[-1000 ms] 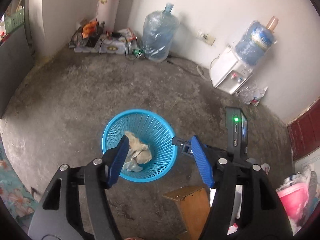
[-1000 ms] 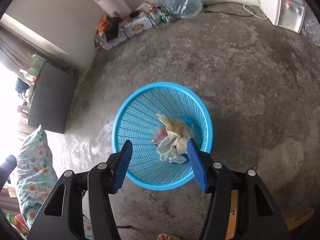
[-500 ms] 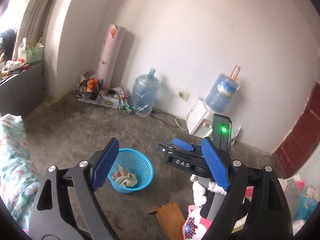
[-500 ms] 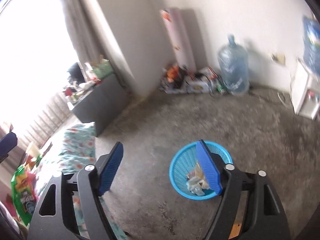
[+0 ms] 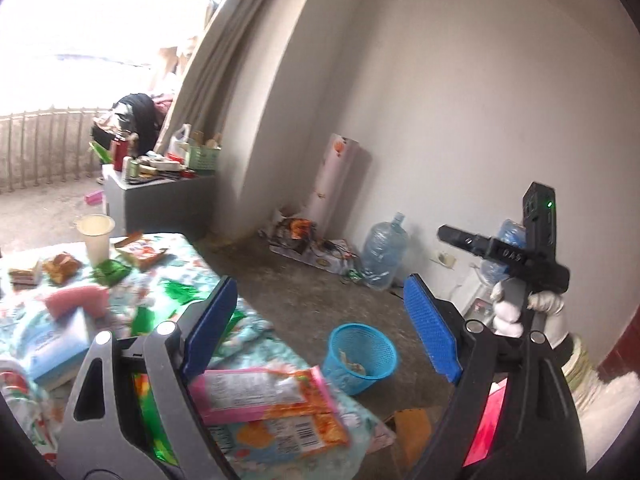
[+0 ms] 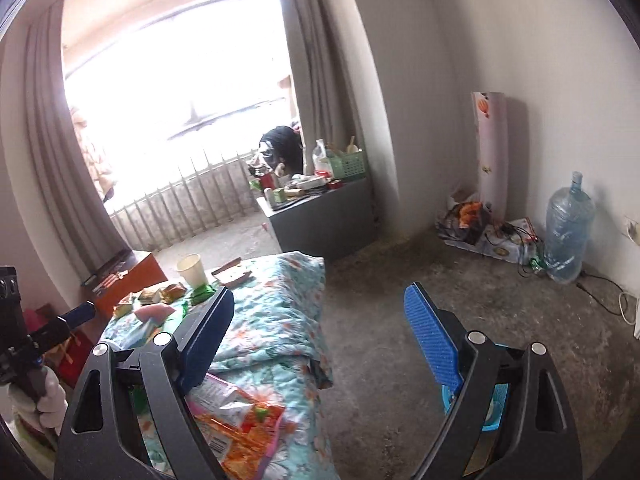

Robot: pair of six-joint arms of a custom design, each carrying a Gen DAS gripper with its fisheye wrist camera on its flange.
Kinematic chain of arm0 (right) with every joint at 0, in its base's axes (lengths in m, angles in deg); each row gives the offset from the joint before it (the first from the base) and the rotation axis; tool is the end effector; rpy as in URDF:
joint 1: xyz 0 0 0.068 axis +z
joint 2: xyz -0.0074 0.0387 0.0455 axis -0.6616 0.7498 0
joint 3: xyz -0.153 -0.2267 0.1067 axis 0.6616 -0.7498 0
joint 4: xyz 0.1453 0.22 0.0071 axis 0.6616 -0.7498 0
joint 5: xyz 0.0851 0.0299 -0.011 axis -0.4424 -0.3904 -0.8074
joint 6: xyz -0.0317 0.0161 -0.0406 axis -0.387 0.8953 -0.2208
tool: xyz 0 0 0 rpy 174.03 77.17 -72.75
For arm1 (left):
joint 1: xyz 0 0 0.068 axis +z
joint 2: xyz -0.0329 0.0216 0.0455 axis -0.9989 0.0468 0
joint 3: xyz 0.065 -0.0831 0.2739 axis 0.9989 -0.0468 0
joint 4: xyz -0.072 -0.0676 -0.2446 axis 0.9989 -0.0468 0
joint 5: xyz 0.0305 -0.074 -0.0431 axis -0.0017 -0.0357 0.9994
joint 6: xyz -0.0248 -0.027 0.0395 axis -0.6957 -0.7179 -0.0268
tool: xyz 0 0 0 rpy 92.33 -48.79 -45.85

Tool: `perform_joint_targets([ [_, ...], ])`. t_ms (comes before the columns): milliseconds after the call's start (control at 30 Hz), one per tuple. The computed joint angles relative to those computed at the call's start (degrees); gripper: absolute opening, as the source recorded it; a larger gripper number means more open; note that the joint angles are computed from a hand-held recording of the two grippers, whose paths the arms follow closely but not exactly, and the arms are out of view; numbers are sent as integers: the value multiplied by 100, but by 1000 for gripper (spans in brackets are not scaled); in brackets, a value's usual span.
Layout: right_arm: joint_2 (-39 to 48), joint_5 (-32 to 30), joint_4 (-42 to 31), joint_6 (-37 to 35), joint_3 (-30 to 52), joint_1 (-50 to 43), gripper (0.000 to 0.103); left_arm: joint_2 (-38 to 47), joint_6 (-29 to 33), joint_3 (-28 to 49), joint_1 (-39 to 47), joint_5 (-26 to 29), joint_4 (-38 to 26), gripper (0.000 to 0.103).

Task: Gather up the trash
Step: 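Move both tools back over the bed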

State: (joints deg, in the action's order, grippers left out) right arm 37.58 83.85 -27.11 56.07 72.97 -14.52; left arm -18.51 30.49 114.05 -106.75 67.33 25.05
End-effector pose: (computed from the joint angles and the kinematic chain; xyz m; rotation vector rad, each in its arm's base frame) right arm 0.1599 0.0703 0.4620 0.1067 2.0449 0.2645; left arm 0.1690 -0.0763 0.4242 0.4803 1.9054 -0.7681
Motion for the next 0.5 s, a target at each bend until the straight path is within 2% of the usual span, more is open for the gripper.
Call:
perform_joint_targets([
  [67,387,218,-64,66,436,567,85,-321,537,-190,1074,579,-366,81],
  [133,836,335,-138,13,897,1041,85,-419,1344,-286,2404,1343,-865,81],
  [233,1532,332,-225,-152,1570,1515,85,-122,2669,-241,4043,2189,-1622,81],
  [300,2100,296,-335,-320,2136,1766,85,304,3567,-73,4875,2542,-2127,81],
  [367,2687,151,-480,-462,2751,1874,85,671,4276,32,5323,2604,-2450,81],
  [400,3090,82,-650,-550,3226,1952,85,771,4365,4,5418,2478,-2379,81],
  [500,4566,-98,-1619,-862,5321,2177,85,990,4404,-74,5552,2394,-2258,81],
])
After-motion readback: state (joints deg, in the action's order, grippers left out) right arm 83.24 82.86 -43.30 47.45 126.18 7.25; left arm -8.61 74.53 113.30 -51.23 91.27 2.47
